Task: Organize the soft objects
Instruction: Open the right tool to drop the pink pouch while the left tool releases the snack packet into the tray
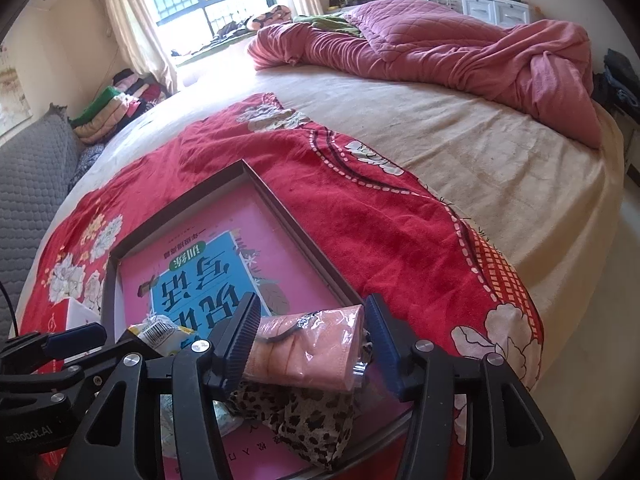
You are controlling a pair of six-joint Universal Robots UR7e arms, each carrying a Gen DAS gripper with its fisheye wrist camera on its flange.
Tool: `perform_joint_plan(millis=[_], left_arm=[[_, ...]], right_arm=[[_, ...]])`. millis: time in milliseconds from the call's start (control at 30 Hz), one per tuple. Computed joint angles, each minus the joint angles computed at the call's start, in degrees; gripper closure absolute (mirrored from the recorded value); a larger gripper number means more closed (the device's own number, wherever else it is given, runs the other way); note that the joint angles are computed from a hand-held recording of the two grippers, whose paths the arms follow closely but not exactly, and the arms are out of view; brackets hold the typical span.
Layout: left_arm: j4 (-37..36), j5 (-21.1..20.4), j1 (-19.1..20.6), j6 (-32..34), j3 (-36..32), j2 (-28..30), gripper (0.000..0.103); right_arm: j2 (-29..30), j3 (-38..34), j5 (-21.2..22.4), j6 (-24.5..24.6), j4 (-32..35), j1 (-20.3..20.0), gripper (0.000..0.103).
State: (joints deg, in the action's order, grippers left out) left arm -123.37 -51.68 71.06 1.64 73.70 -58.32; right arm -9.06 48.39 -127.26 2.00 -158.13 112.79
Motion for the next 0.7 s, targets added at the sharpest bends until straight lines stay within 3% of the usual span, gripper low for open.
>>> perform_joint_plan(millis=[400,700], left_arm=[[-2.75,1.27,-1.05,0.9,3.08,-2.51,0.03],[-5.1,1.62,-1.53,0.91,5.07,-4.41,0.025]], right_arm=[[0.07,-0.16,-1.4,0.08,-0.16,0.08,0.038],[0.68,-0.81,-2.3,-3.16,-2.85,0.84,0.034]])
